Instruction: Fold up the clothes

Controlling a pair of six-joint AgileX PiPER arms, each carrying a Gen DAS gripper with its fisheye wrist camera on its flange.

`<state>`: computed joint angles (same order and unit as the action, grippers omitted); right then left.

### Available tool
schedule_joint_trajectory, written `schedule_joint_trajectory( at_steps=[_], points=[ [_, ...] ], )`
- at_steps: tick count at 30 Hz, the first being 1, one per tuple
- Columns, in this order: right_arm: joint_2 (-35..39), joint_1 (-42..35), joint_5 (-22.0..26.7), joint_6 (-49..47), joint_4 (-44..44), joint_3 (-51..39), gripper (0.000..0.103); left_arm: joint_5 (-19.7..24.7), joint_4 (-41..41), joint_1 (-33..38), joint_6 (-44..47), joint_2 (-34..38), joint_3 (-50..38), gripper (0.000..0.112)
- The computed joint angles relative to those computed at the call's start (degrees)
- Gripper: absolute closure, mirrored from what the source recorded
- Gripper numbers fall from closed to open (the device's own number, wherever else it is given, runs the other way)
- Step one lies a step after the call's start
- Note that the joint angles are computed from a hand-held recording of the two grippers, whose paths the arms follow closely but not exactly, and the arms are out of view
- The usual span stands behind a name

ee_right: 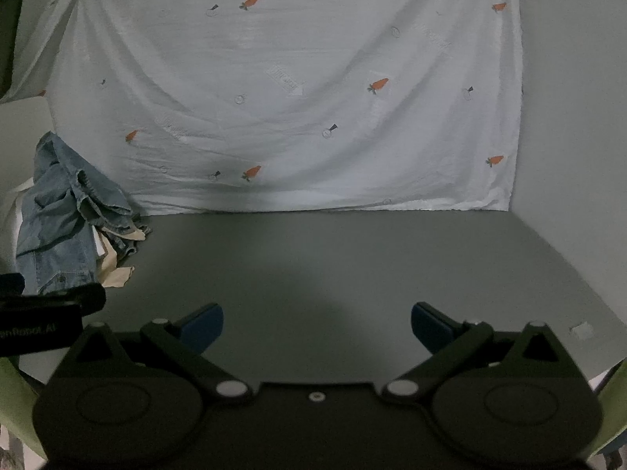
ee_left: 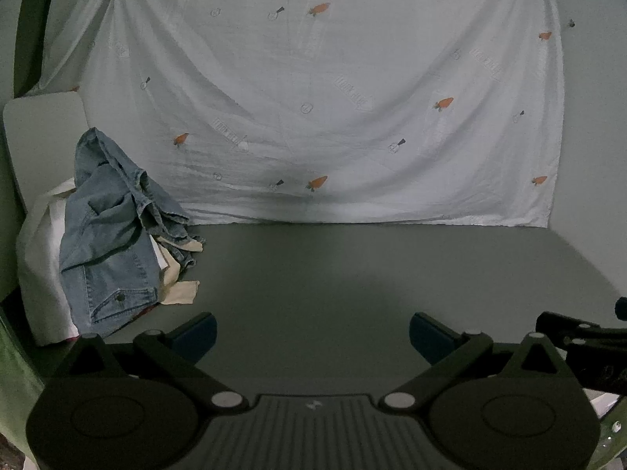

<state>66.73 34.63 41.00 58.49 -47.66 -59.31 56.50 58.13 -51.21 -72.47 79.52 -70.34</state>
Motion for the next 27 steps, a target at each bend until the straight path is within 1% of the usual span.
schedule_joint_trajectory(
  at_steps=[4, 9, 10, 14, 17, 19, 21, 24, 26, 27],
  points=[
    [0.20, -1.53, -1.35, -0.81, 0.93, 0.46, 0.000, -0.60, -1.95, 0.97, 0.29, 1.58, -1.40, 0.009],
    [2.92, -7.33, -4.92, -4.45, 4.81, -1.22, 0.000, -0.90, -4.32, 3.22, 2.39, 5.28, -5.34, 0.009],
    [3.69, -8.42, -5.65, -5.06, 5.50, -1.64, 0.000, -1.53, -5.04, 4.59, 3.53, 6.17, -6.42, 0.009],
    [7.92, -13.46, -9.55, -9.47, 10.68, -4.27, 0.000, -3.19, -8.13, 8.95, 7.96, 10.52, -11.75, 0.009],
    [13.72, -17.59, -12.34, -14.44, 16.28, -9.22, 0.000, -3.87, -10.27, 12.24, 12.18, 14.24, -16.63, 0.009],
    [18.97, -19.81, -12.48, -20.31, 23.13, -15.23, 0.000, -4.35, -12.01, 14.69, 15.73, 16.41, -20.21, 0.009],
    [24.45, -22.66, -12.11, -29.70, 34.58, -22.37, 0.000, -4.63, -13.79, 17.18, 18.66, 18.33, -23.89, 0.009],
    [33.41, -25.95, -8.37, -42.10, 51.77, -34.57, 0.000, -3.39, -16.60, 21.52, 19.60, 21.08, -29.53, 0.009],
    [40.02, -28.02, -4.57, -49.65, 63.23, -43.37, 0.000, -2.40, -17.68, 24.11, 18.60, 22.22, -31.47, 0.009],
    [42.65, -28.97, -3.39, -53.89, 68.96, -46.26, 0.000, -2.29, -17.76, 25.18, 18.08, 22.45, -31.62, 0.009]
  ],
)
